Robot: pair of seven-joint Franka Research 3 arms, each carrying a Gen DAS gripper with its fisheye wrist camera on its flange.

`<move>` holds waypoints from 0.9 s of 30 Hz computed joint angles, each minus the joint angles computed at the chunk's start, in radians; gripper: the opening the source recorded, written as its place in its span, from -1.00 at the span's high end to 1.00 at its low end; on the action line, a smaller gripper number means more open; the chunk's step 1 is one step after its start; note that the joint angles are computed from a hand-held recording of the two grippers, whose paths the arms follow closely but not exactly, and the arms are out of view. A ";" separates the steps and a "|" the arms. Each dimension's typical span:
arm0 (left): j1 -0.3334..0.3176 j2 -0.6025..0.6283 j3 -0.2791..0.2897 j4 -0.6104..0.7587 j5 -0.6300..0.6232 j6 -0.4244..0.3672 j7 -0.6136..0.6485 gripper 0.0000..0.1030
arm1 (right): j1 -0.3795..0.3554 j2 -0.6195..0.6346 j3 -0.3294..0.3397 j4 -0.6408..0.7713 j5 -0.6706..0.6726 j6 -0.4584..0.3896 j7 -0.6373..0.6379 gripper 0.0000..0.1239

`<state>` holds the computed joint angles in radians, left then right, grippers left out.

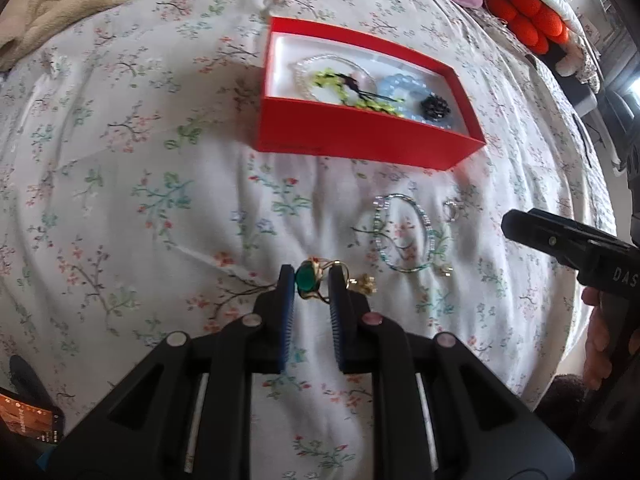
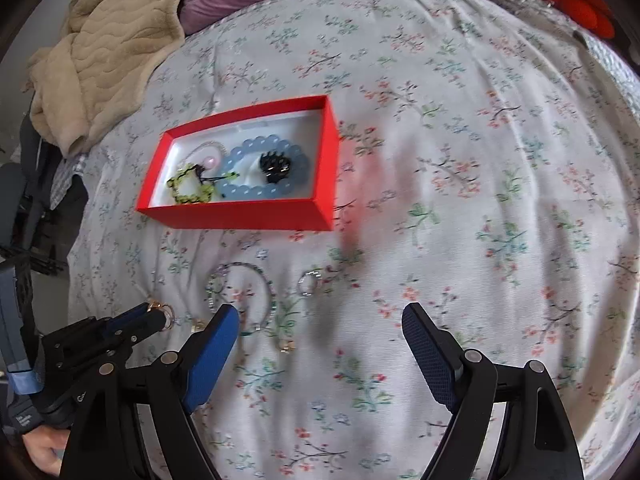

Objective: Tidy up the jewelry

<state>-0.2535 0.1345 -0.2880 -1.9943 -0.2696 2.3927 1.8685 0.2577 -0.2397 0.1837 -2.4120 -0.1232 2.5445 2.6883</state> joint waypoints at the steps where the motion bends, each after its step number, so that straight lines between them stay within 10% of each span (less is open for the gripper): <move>1: -0.002 -0.002 0.003 -0.003 0.015 0.009 -0.011 0.64 | 0.004 0.010 -0.002 0.004 0.010 0.010 -0.007 -0.37; 20: 0.030 0.012 0.018 -0.007 0.063 0.053 -0.012 0.64 | 0.064 0.189 -0.050 0.113 0.072 0.115 -0.077 -0.23; 27: 0.029 0.038 0.012 0.020 0.090 0.043 -0.029 0.64 | 0.081 0.244 -0.070 0.159 0.069 0.096 -0.115 0.19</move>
<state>-0.2250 0.1730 -0.2758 -1.9740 -0.1801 2.4356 1.8394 0.3385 0.0042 0.1140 -2.2530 -0.0543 2.6409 2.5735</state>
